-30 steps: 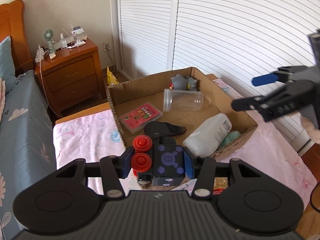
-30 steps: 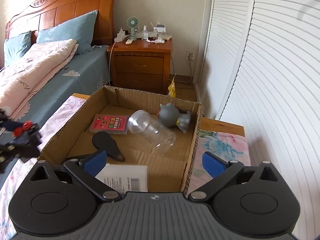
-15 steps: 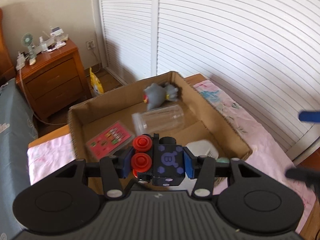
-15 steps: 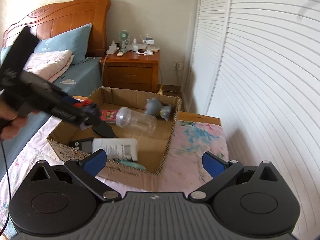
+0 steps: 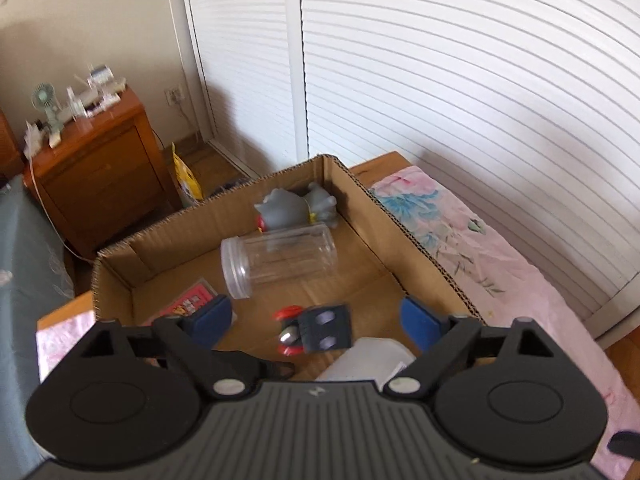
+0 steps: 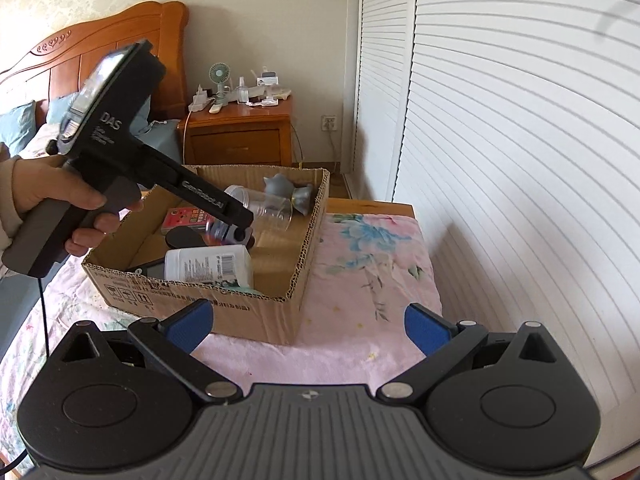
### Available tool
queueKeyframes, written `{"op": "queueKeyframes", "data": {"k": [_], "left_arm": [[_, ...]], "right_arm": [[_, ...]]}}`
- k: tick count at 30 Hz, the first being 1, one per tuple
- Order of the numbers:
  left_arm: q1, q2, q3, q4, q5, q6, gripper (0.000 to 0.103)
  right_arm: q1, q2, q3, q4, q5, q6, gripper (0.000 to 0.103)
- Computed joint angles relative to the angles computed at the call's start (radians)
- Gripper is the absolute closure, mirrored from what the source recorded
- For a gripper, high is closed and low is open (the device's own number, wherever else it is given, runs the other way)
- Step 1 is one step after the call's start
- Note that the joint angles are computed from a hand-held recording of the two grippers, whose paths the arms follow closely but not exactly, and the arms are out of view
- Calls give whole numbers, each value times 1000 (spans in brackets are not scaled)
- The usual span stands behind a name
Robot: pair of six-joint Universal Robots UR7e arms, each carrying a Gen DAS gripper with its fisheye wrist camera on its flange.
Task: Organize rigid objects
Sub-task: 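Drop the black toy block into the box with the left gripper, then move the left gripper to the red S.L train while the right grasps the capsule jar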
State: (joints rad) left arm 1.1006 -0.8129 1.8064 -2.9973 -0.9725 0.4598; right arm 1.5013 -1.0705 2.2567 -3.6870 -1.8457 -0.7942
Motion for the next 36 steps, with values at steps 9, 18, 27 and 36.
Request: {"op": "queueKeyframes", "data": {"k": [9,18,27,36], "left_arm": [[-16,-102,104,-19,20,-22,9],[-35,-216,284,-165,59,-15,3],[-6,-266,454,-333,78,-33,2],[34,-255,550,-487,113,-150,2]], "right_arm": [[15,7,25,-16,10,2,0],[23,45,68,-94,23,-59,0],[-16,108,108,-49,70,-127,0],[-19,227,82,-26,17,-194,0]]}}
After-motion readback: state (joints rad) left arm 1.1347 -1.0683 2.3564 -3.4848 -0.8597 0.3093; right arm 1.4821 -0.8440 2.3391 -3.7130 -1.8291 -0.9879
